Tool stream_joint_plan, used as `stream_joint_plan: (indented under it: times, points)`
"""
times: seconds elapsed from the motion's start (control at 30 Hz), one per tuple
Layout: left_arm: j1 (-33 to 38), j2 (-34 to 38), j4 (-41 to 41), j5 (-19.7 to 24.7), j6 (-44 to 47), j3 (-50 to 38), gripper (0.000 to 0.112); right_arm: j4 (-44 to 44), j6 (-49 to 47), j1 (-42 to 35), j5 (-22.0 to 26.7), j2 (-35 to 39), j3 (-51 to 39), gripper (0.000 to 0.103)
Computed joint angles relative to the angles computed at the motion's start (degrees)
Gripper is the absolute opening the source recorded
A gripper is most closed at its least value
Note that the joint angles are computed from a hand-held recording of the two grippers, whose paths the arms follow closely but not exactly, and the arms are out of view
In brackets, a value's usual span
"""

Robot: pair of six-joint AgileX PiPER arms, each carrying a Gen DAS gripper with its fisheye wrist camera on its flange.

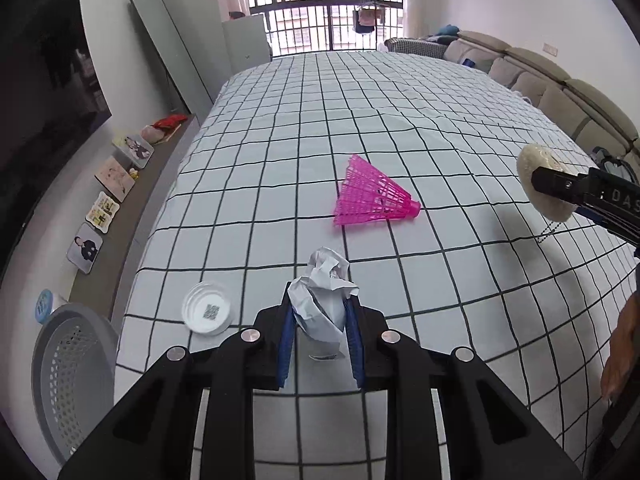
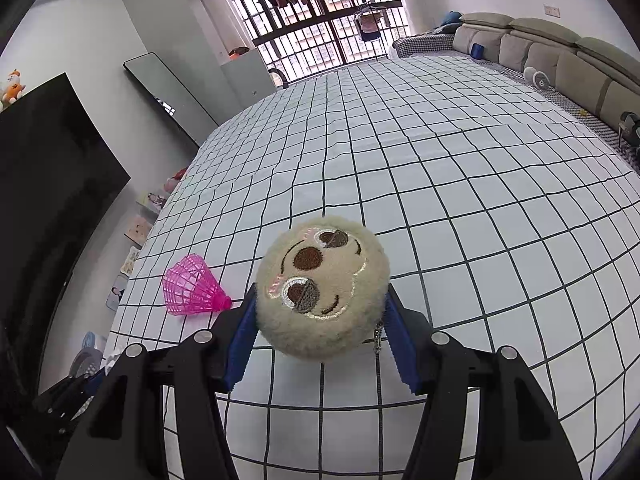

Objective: Collect trash
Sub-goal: 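Carry the plush toy and paper over the basket and open both grippers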

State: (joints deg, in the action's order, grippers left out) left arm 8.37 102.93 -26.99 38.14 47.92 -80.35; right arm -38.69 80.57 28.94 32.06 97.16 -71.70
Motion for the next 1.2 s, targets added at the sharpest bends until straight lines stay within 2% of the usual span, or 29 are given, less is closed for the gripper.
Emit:
stream_joint_plan:
  times: [0.17, 0.4, 0.5, 0.73, 0.87, 1.03, 1.2]
  points:
    - [6.7, -2.5, -4.3, 1.9, 6.8, 1.6, 0.023, 0.8, -1.7, 1.5, 0.3, 0.9, -1.9, 0.057]
    - [16.8, -1.8, -7.5, 5.7, 14.1, -0.5, 0.023, 0.1, -4.2, 7.4, 5.5, 4.4, -9.6, 0.057]
    - [20.2, -0.6, -7.6, 7.9, 16.0, -2.6, 0.023, 0.1, -4.5, 10.4, 8.1, 5.4, -12.7, 0.057]
    - [28.9, 0.6, -13.3, 14.1, 24.9, -6.6, 0.023, 3.1, -5.8, 16.8, 10.4, 9.2, -20.3, 0.057]
    - [33.3, 2.4, -14.8, 16.5, 27.6, -9.1, 0.023, 5.4, -7.7, 20.3, 11.9, 13.1, -26.9, 0.057]
    - [38.3, 5.9, -15.2, 18.0, 29.1, -11.9, 0.023, 10.4, -15.2, 23.6, 16.0, 20.7, -39.9, 0.057]
    - [41.2, 10.6, -13.4, 18.8, 26.9, -17.5, 0.023, 15.6, -21.1, 25.6, 18.8, 28.7, -52.4, 0.057]
